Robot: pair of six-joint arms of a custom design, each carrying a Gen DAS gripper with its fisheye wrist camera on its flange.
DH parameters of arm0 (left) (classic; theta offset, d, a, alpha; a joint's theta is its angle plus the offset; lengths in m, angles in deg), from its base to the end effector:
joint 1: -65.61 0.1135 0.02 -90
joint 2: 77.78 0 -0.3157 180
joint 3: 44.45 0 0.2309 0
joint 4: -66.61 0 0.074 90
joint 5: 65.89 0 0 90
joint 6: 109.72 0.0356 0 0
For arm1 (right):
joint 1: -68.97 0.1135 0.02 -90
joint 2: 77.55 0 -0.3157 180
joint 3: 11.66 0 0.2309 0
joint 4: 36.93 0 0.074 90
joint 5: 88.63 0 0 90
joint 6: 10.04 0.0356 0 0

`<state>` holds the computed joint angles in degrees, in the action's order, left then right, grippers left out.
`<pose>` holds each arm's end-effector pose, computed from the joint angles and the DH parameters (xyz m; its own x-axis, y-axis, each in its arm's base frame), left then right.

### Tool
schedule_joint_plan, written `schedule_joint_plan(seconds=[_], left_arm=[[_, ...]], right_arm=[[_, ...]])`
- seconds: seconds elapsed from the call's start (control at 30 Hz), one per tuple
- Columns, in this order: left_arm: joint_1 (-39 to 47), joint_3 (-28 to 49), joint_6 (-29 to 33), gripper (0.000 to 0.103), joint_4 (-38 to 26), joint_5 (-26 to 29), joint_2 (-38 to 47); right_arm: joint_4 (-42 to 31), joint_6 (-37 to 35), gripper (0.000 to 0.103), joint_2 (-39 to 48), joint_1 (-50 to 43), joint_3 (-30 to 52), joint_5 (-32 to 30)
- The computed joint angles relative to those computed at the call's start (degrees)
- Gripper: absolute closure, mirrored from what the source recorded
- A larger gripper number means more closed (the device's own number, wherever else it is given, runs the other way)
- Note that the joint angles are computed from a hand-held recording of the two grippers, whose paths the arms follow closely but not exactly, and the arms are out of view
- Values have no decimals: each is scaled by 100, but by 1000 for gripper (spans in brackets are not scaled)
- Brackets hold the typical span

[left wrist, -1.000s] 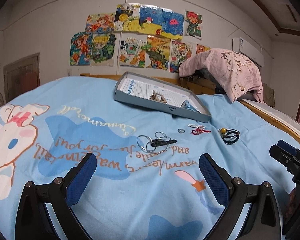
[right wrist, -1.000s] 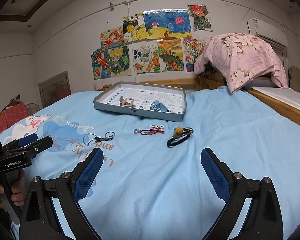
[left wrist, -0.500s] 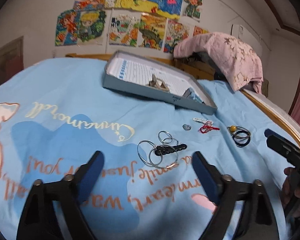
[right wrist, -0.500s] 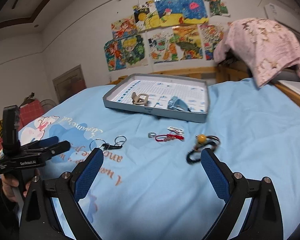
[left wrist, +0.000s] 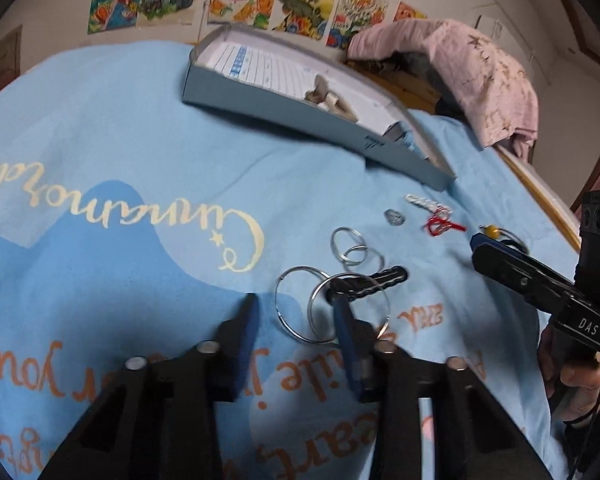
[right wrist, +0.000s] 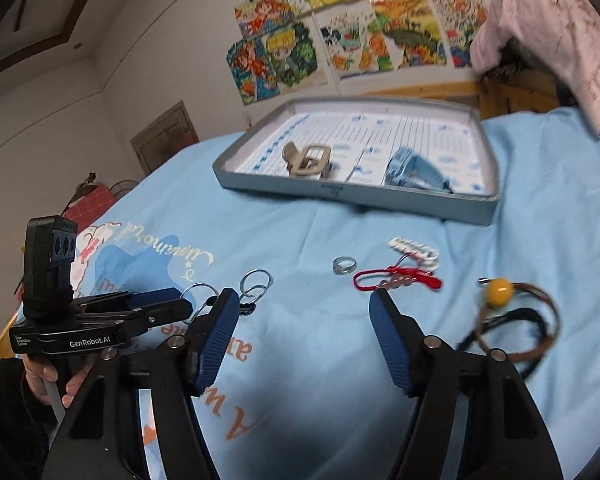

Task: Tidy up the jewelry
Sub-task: 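Grasp a silver key ring with the left tool while the right tool grasps the black beaded strap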

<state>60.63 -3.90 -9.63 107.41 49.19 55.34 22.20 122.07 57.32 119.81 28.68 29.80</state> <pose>0.2888 -0.0403 0.0298 -0.7109 0.2212 -0.6676 0.4718 0.8540 -0.2194 0.2091 0.2299 0.0461 -0.5643 0.2409 -0.7896 -0.0788 0.9364 0.3420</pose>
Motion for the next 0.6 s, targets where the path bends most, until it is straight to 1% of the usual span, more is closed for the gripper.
schedule_joint_plan(seconds=[0.07, 0.1, 0.13, 0.23, 0.3, 0.33, 0.4, 0.47, 0.53, 0.6], left_arm=[[2, 55, -45, 86, -51, -47, 43], [28, 56, -64, 89, -36, -16, 67], [66, 52, -92, 94, -16, 37, 98], [209, 54, -145, 97, 5, 233, 132], [281, -69, -211, 98, 258, 292, 186], [305, -144, -252, 98, 420, 272, 209], [353, -407, -417, 99, 1042, 134, 338], [469, -657, -590, 99, 1682, 106, 510], [588, -791, -713, 99, 2084, 124, 645], [698, -960, -845, 99, 2564, 111, 796]], right_arm=[[-184, -31, 48, 94, -139, 221, -286], [-286, -39, 50, 126, -182, 318, -384], [-407, -53, 50, 168, -237, 434, -520], [-685, -96, 51, 234, -264, 681, -708], [-847, -197, 51, 224, -257, 810, -781], [-1011, -281, 51, 204, -244, 936, -807], [-1249, -444, 51, 157, -247, 1096, -878], [-1509, -592, 51, 126, -267, 1272, -969], [-1780, -738, 51, 128, -283, 1487, -1093], [-1877, -825, 51, 127, -278, 1554, -1165]])
